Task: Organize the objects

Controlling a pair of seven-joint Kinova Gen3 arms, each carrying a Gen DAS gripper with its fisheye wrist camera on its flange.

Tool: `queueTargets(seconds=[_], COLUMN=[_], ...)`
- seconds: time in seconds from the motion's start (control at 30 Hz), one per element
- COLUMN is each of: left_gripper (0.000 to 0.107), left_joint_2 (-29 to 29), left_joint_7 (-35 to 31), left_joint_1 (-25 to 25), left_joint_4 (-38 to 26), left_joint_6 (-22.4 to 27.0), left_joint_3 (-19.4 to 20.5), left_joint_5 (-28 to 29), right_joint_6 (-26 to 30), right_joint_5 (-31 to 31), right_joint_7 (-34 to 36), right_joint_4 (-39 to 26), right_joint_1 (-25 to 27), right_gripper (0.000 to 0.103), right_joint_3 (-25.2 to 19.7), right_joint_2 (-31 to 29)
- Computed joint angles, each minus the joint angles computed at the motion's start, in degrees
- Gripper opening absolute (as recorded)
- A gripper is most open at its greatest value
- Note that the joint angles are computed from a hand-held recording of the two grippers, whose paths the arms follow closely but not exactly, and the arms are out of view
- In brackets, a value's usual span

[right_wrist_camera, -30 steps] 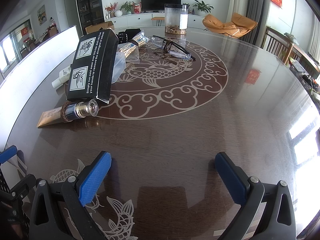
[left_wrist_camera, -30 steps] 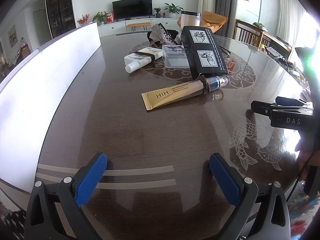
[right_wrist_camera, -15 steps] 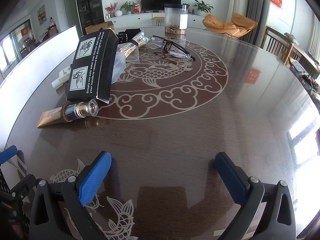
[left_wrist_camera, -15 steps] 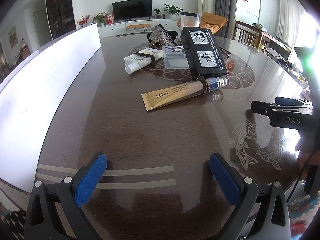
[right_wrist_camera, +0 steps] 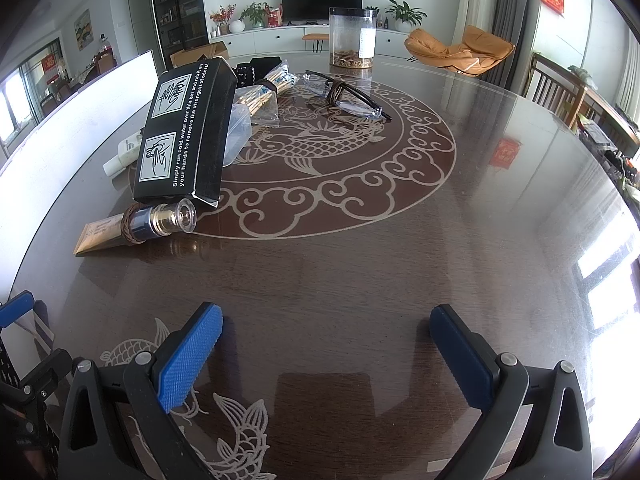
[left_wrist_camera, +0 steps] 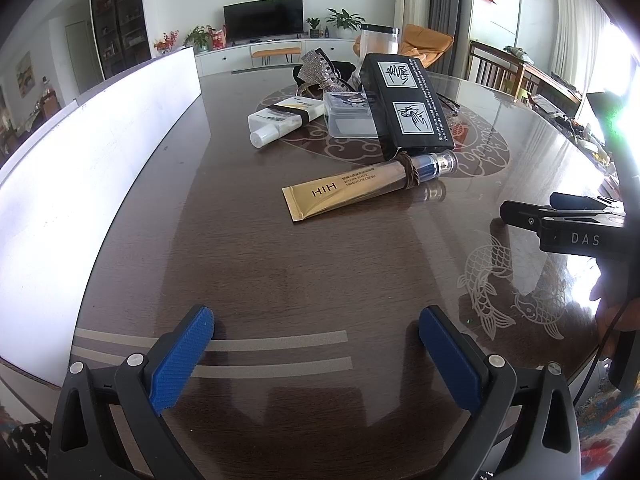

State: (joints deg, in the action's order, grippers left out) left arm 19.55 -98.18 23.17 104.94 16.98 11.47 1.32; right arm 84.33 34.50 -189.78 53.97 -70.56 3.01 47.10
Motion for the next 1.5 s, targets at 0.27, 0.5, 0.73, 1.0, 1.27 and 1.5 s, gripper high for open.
queueTargets(seconds=[0.27, 0.5, 0.73, 1.0, 1.27, 1.5], left_gripper=[0.103, 0.103, 0.103, 0.103, 0.103, 0.103], left_joint_2=[0.0, 0.0, 0.0, 0.0, 0.1, 0.1], left_joint_7=[0.0, 0.0, -0.1, -0.1, -0.2, -0.1], left_joint_1=[0.1, 0.1, 0.0, 0.0, -0.1, 0.0], left_joint_4=[0.0, 0.0, 0.0, 0.0, 0.0, 0.1], left_joint_6=[0.0, 0.0, -0.1, -0.1, -0.2, -0.2], left_joint_3=[0.0, 0.0, 0.0, 0.0, 0.1, 0.0], left_joint_5=[0.0, 0.0, 0.1, 0.1, 0.1, 0.1], right_joint_6=[0.1, 0.7, 0.8, 0.8, 1.7, 3.2], right_joint_5=[-0.6, -2.0, -3.1, -3.7, -4.3, -5.6], right_joint_7=[0.1, 0.9, 1.6, 1.8, 1.8, 3.9], right_joint_4=[-0.1, -1.3, -1.7, -1.8, -3.4, -7.7], right_joint_1=[0.2, 1.0, 1.6, 1.9, 2.5, 4.0], right_gripper=[0.103, 0.103, 0.103, 0.103, 0.103, 0.103], right_joint_3=[-0.3, -0.5, -0.7, -0.7, -0.3, 0.1], right_joint_2=[-0.1, -0.1, -0.2, -0.2, 0.5, 2.4])
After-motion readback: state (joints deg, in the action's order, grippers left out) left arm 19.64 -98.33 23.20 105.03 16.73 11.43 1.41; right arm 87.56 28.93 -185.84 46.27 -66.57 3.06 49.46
